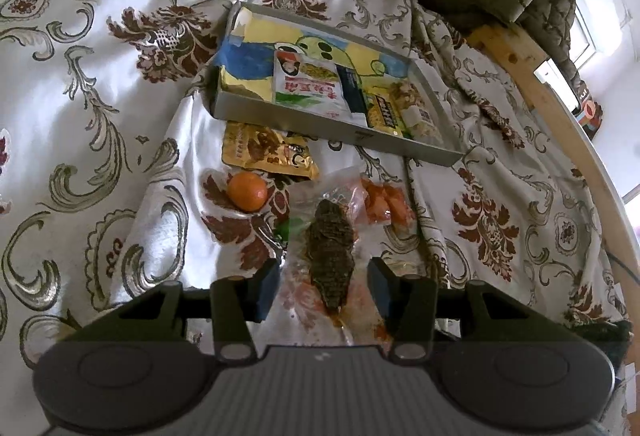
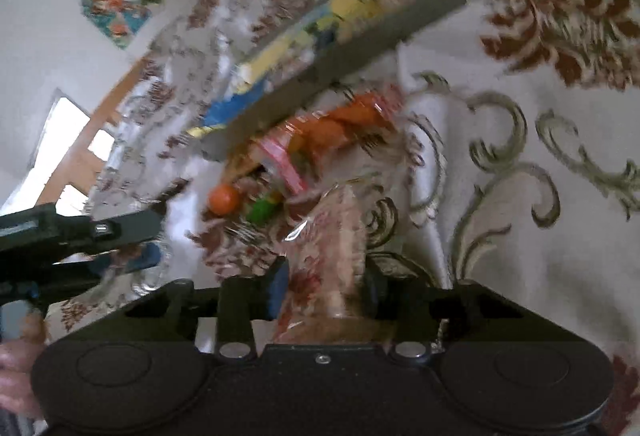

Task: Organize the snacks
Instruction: 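Lift both held snacks and carry them toward the gray tray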

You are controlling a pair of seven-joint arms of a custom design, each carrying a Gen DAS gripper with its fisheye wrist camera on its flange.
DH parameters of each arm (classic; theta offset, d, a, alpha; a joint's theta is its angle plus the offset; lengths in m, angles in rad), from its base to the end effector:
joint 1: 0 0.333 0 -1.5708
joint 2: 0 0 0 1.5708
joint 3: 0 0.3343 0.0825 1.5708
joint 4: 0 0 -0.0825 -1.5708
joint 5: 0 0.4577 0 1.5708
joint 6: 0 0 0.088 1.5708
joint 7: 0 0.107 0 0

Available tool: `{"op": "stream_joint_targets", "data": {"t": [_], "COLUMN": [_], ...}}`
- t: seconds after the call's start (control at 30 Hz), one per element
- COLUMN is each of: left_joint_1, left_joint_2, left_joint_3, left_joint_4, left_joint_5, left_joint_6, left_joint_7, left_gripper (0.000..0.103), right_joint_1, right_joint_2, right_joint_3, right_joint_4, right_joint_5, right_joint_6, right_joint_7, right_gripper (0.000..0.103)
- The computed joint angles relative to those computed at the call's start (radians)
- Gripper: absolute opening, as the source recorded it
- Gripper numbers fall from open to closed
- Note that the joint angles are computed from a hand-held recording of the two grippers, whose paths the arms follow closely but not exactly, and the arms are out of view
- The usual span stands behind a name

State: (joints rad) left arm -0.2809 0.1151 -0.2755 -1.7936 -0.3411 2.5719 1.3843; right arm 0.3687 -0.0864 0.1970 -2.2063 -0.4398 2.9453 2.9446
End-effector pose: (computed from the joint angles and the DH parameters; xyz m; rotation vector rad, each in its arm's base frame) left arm 0.6130 -0.3652 0.5535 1.9289 -2.2025 1.1064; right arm 0.5091 0.3589 0.4899 -1.2644 1.9201 -0.1481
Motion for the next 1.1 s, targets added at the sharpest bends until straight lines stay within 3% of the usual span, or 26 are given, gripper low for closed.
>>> {"op": "stream_joint_targets", "data": {"t": [0.17, 0.33, 0.47, 0.6, 0.73, 0.83, 0.93, 1.1], "left_joint_1": [0.003, 0.005, 0.008, 0.012, 0.011, 0.013, 0.016, 0.019], "left_joint_2": [-0.002, 0.01, 0.034, 0.057, 0.072, 0.077, 0.074, 0.073], "left_joint_3": [0.003, 0.005, 0.003, -0.003, -0.007, -0.01, -0.011, -0.006], "left_joint_4": [0.004, 0.025, 0.057, 0.086, 0.101, 0.104, 0.101, 0.102], "left_joint_5": [-0.006, 0.005, 0.005, 0.001, 0.007, -0.001, -0.002, 0.001], "left_joint_6": [0.011, 0.021, 0.037, 0.052, 0.06, 0.062, 0.064, 0.075], "left_joint_7": [-0.002, 0.002, -0.008, 0.011, 0.015, 0.011, 0.016, 0.011], "left_gripper": [0.053, 0.053, 0.053, 0.053, 0.053, 0.053, 0.053, 0.053], "right_joint_1": [-0.024, 0.007, 0.041, 0.091, 0.14, 0.166, 0.172, 0.165], "right_joint_2": [-0.001, 0.045, 0.086, 0.082, 0.081, 0.099, 0.116, 0.095], "right_joint_3": [0.019, 0.004, -0.013, -0.009, 0.015, 0.019, 0.002, -0.018], "right_joint_4": [0.016, 0.051, 0.107, 0.164, 0.192, 0.213, 0.226, 0.218], "right_joint_5": [-0.117, -0.082, -0.139, -0.381, -0.57, -0.666, -0.65, -0.7], "right_joint_6": [0.06, 0.072, -0.009, -0.196, -0.335, -0.355, -0.333, -0.321], "right_joint_7": [0.021, -0.081, -0.098, -0.052, -0.093, -0.141, -0.141, -0.025], "right_gripper": [0.029, 0.038, 0.034, 0.03, 0.029, 0.028, 0.026, 0.025]}}
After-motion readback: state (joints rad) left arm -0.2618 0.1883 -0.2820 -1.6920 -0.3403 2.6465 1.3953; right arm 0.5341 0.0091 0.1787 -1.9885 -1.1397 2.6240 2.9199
